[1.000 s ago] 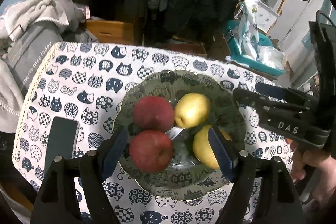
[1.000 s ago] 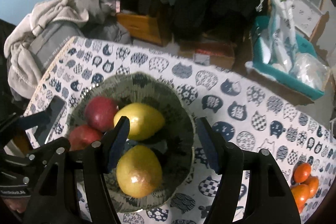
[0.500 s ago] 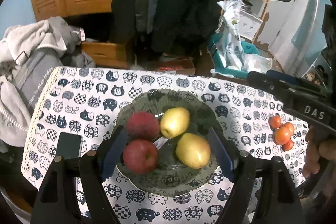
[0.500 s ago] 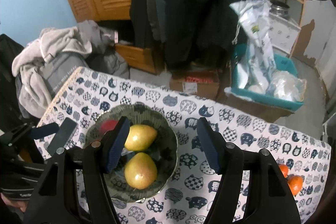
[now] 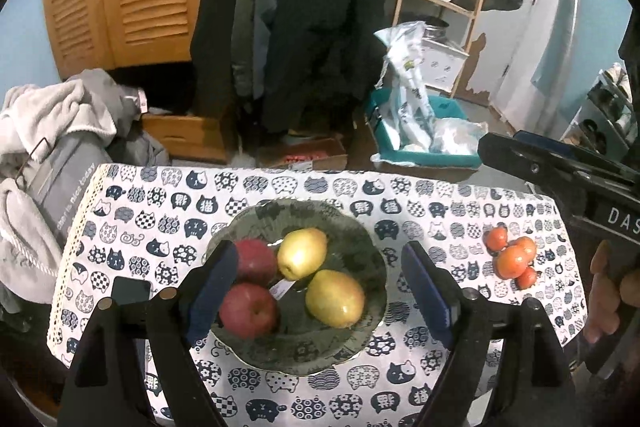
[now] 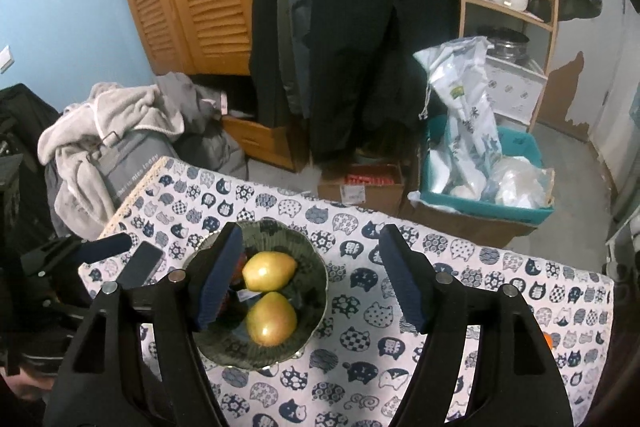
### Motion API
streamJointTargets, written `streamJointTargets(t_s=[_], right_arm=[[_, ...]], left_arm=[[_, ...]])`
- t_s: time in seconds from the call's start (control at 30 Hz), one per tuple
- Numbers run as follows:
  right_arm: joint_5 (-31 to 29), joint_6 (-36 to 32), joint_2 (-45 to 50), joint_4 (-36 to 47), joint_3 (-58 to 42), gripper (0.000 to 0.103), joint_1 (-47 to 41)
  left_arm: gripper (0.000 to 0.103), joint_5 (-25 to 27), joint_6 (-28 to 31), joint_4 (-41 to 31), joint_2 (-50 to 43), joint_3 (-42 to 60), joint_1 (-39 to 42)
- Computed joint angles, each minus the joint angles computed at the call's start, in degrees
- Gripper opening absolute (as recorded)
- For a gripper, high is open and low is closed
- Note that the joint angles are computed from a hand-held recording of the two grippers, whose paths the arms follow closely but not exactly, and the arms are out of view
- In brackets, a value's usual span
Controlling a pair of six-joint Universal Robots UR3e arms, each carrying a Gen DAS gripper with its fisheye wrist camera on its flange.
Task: Organize fruits
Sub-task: 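Withdraw both tools from the bowl back toward the orange pile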
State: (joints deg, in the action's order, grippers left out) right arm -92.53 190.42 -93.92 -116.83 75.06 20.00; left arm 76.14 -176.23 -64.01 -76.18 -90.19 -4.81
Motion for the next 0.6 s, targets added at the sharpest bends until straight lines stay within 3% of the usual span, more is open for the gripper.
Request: streamJointTargets(t_s=[0.6], right_arm=[[0.9, -2.7, -12.5, 3.5, 6.2, 0.077, -4.0]], left_arm=[[0.087, 3.5, -1.2, 0.0, -1.7, 5.8, -9.1]])
